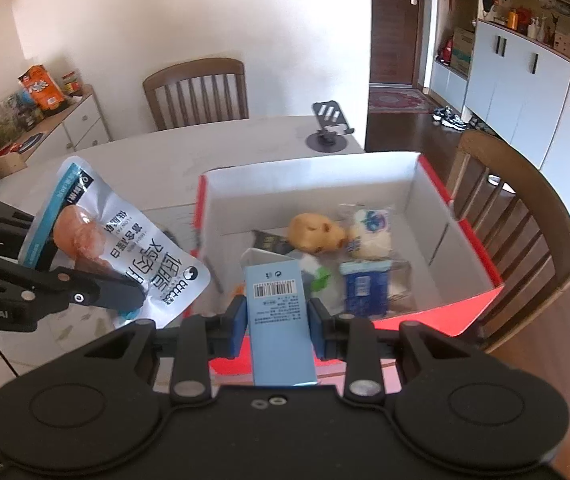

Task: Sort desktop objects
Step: 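Lift and carry the sausage packet and blue carton over the red shoebox, then open left tool to drop the sausage packet while right tool releases the carton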

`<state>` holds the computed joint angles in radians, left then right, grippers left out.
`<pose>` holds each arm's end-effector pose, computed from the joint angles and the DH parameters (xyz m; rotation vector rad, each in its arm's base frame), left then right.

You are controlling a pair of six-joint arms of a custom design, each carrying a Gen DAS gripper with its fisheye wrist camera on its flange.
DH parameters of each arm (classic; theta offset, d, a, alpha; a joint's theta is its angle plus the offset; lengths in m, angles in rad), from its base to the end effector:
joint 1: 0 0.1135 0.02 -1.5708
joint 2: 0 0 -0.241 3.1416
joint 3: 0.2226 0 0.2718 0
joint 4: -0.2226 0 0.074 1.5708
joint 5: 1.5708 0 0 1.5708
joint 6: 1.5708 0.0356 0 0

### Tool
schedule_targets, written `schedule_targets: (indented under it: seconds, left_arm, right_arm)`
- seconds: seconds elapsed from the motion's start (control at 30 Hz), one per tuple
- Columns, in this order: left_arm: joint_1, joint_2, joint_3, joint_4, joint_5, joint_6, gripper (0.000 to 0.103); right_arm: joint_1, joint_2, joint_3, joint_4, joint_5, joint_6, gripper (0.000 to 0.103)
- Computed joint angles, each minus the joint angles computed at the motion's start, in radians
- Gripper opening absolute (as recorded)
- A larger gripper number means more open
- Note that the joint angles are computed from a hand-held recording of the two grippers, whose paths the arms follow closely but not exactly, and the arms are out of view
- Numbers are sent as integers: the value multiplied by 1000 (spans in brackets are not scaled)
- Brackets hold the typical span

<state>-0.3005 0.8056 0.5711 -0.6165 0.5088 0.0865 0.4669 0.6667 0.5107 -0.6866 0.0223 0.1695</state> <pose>0.1803 -0.0740 0.2051 0.6885 2.2986 -0.7134 0.1564 0.0779 0.1988 -0.3498 2.4050 0.2640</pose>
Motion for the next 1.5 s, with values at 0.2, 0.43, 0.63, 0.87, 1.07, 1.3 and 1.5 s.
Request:
schedule_targets:
  seconds: [0.2,0.43,0.63,0.87,1.07,1.3,1.5]
  left_arm:
    - [-68,163,64,129,-53,-67,13]
    - [-98,350,151,217,-74,-112,13]
    - [-115,474,209,264,-84,-132,13]
    - [-134,596,273,305,-113,-143,13]
    - [-135,696,326,328,-126,-156,13]
    - [-136,799,384,333,-129,-170,13]
    - [-135,865,423,335,-120,-202,13]
  right_arm:
    - [-146,65,4,71,-80,-94,31]
    - [-245,208,36,177,-128,-163,31]
    - [-301,334,64,247,-151,-195,31]
    - [-337,463,112,308,-166,-233,31]
    - [-365,562,154,346,-181,-251,31]
    - [-387,674,202,374,-195,-259,31]
    - [-387,733,224,398,-194,-259,31]
